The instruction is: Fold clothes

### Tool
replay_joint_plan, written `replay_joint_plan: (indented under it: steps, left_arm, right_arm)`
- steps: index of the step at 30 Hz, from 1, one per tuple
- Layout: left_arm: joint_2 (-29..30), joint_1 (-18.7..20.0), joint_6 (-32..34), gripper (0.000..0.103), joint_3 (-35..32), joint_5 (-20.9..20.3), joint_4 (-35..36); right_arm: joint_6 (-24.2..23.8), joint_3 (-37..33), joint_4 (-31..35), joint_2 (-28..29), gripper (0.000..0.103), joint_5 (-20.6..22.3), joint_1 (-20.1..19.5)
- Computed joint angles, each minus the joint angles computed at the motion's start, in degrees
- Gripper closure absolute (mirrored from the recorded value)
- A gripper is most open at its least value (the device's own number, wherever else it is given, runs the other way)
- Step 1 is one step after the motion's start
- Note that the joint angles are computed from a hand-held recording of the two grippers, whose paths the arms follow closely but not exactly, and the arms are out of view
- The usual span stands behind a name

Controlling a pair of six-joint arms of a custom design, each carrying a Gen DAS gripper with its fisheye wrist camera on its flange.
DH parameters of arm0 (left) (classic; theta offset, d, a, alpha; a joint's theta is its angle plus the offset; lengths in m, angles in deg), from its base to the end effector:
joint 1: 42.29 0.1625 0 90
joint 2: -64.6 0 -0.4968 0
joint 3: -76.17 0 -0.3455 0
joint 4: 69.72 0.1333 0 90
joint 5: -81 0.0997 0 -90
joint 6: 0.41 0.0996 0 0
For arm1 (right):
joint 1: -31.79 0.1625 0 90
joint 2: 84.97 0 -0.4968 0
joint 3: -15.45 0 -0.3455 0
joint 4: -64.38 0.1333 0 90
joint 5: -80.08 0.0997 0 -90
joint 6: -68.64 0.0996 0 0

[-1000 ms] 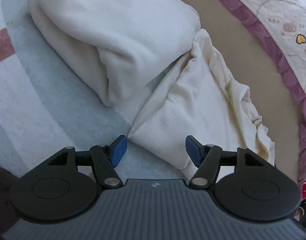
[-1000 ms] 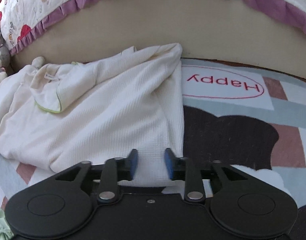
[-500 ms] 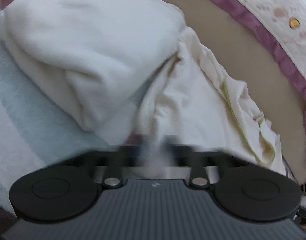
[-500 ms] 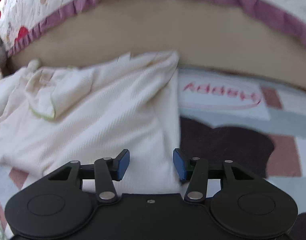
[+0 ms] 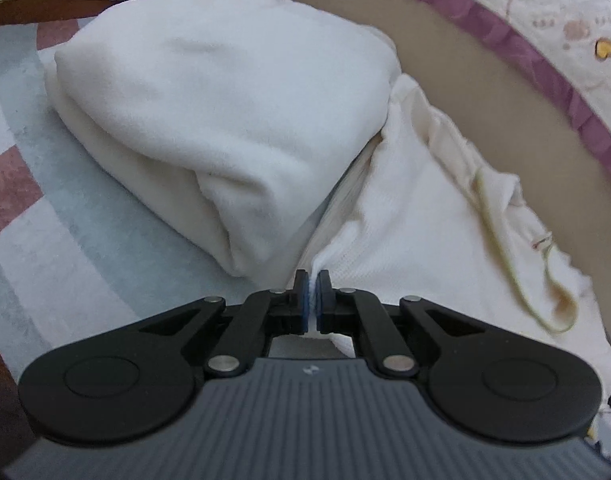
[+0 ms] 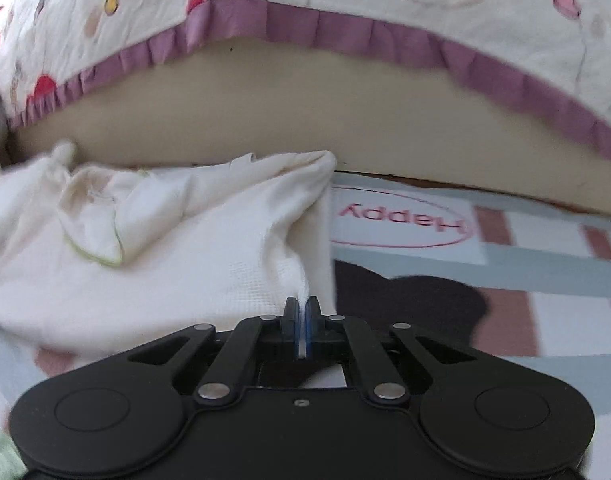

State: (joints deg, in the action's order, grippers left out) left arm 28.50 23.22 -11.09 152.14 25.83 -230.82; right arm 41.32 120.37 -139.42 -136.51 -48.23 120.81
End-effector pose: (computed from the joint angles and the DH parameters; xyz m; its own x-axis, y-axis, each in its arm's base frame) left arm -0.1562 -0.8016 0.2155 -0.9204 -0.0746 -0.3838 0.1871 0.7778 -0.6000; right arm 0.0607 -0.6334 0.3223 -0.6927 0.2643 0.6710 -0.3483 0.6921 -0.6322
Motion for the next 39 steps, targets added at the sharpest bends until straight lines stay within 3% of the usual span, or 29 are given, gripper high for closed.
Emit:
replay_joint_plan:
  steps: [3,6,8,9,10,11,13,16,18,20,22,23,29,31,34,36,37,38,39]
  left_arm:
    - [1.0,-0.3,-1.1,0.1,-0.7,3.1,2.0]
    - [0.5,-1.1,-1.7,0.094,-0.2,6.4,3.4]
    - [-0.5,-1.6,-4.3,0.089,0.5,8.6,5.1]
    - [-1.4,-1.8,-6.6,0.091,1.1,8.9,6.3]
    - [-2.3,-1.8,-8.4,0.087,1.9,7.6,7.1]
    - [-3.3,-1.4,-10.3,0.087,2.6,5.0,7.4]
    - [-5.1,-0.1,-15.8,0.082,4.3,-3.9,7.3]
    - [-6.2,2.1,-21.8,0.071,7.8,-16.4,2.2]
    - [-5.4,2.9,-24.1,0.067,8.8,-21.4,-0.3]
    - [-4.3,3.5,-26.1,0.067,9.2,-24.8,-1.9]
    - [-3.0,3.5,-25.7,0.059,9.2,-24.5,-4.4]
    - [-2.4,3.5,-25.5,0.061,9.1,-24.3,-5.6]
    - [2.1,2.6,-22.9,0.06,5.5,-16.8,-14.0]
    - [3.5,2.4,-23.1,0.06,3.8,-14.3,-16.0]
    - [4.9,1.8,-21.9,0.06,0.8,-9.9,-15.3]
    - [6.2,1.0,-19.6,0.058,-1.3,-6.2,-14.8]
    - [6.7,0.7,-18.1,0.058,-2.0,-4.3,-15.2]
    - [7.0,0.7,-16.9,0.058,-2.3,-4.2,-15.4]
    - [7.2,0.7,-15.7,0.06,-2.6,-4.1,-15.6]
  right_arm:
    - [-4.0,-2.4,1.7,3.0,0.102,-6.4,-0.4]
    - [0.6,-4.2,-1.0,4.3,0.1,-12.9,0.4]
    - [5.0,-4.4,-2.2,4.4,0.085,-16.1,0.8]
    - [10.0,-2.5,-1.4,2.7,0.083,-14.7,0.5]
    - [15.3,-0.2,-0.6,0.7,0.073,-12.1,-0.1]
    - [21.3,2.2,0.9,-1.6,0.051,-7.8,-1.0]
    - [31.4,6.7,1.5,-5.3,0.045,2.4,-3.4]
    - [37.4,8.6,-1.8,-4.5,0.039,9.9,-5.2]
    - [40.9,9.5,-4.3,-3.5,0.039,14.6,-6.3]
    - [43.0,9.2,-6.9,-1.8,0.036,17.5,-6.7]
    - [42.8,7.1,-9.4,0.8,0.035,18.3,-6.4]
    - [42.8,6.1,-10.8,1.9,0.034,19.2,-6.5]
    - [37.7,-3.5,-13.8,7.6,0.034,16.2,-6.0]
    - [33.8,-6.0,-13.7,9.1,0.034,13.5,-5.2]
    - [31.6,-7.8,-12.8,9.1,0.038,11.1,-5.2]
    - [33.5,-6.9,-12.5,8.1,0.048,11.7,-5.8]
    - [34.1,-6.3,-11.7,7.4,0.073,13.1,-6.3]
    - [34.6,-5.7,-10.9,6.7,0.085,14.8,-6.8]
    - [33.0,-5.4,-10.6,6.5,0.085,15.4,-6.9]
